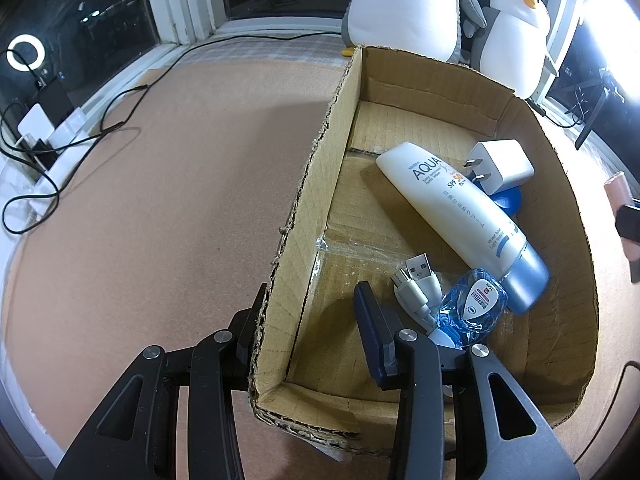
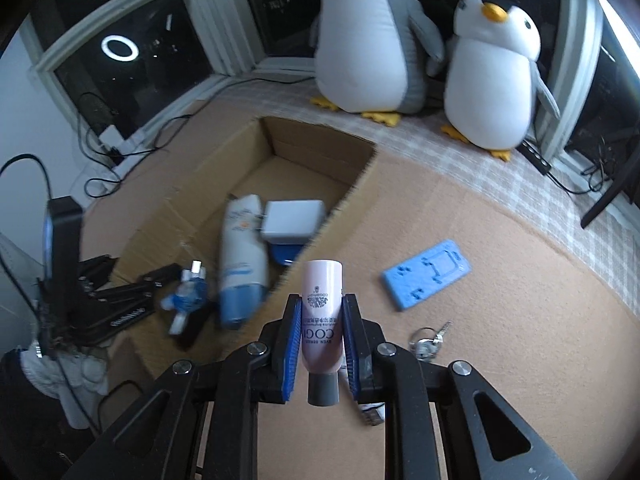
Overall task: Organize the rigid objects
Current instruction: 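Carry the lip balm into the box and open the right gripper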
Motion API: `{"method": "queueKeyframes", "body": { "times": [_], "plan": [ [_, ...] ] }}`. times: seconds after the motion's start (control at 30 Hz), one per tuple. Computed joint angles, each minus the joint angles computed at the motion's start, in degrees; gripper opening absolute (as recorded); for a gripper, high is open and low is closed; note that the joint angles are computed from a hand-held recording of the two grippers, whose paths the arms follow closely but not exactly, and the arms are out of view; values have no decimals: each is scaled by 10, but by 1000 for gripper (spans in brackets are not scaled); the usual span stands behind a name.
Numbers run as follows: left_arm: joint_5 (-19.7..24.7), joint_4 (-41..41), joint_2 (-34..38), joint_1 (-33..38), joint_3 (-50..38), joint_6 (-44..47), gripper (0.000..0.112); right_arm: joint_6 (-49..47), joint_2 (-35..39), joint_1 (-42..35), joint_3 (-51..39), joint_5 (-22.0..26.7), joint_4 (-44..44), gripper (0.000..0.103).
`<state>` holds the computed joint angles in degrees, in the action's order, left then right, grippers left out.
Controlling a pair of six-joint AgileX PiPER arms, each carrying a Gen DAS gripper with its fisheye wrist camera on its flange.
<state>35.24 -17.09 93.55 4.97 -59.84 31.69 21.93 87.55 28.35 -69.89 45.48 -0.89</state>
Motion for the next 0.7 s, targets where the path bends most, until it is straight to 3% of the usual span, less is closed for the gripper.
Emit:
{"method": "queueKeyframes", "body": {
  "times": [0.4,0.7],
  "plan": [
    [1,-3,0,2,0,3,39,49,64,108,-64,6,-27,18],
    [1,-4,0,3,-1,5,39,57,98,123,-80,6,-34,18]
  ]
}}
